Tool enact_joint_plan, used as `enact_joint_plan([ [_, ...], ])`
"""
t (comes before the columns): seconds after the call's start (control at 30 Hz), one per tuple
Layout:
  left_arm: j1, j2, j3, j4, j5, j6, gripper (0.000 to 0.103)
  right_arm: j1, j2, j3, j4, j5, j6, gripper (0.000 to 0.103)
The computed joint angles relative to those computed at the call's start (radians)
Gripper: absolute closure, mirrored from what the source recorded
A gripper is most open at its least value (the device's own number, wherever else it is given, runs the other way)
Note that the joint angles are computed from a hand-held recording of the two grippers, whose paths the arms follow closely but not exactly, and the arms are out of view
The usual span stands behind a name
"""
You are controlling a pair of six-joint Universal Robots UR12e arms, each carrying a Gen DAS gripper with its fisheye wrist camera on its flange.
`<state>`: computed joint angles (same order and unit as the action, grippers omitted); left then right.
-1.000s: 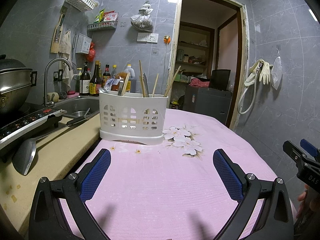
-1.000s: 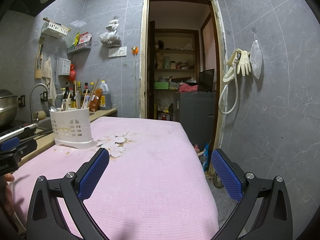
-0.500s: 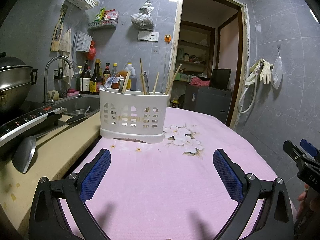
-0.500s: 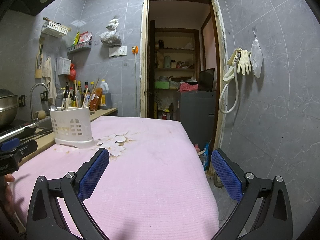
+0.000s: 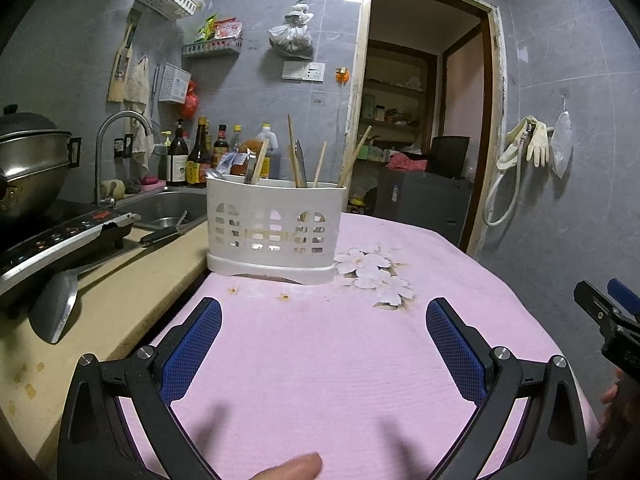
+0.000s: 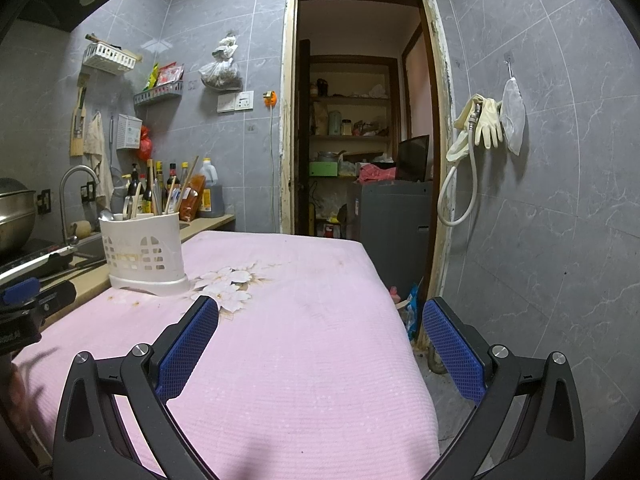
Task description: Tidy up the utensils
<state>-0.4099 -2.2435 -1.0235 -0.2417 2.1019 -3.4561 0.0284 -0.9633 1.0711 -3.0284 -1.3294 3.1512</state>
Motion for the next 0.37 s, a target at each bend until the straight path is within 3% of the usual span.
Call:
enact_joint_plan([
  [0.37, 0.006, 0.009, -0.015, -0.014, -0.022, 0.008, 0.003, 0.000, 0.000, 0.000, 0.002, 0.000, 0.000, 0.000],
])
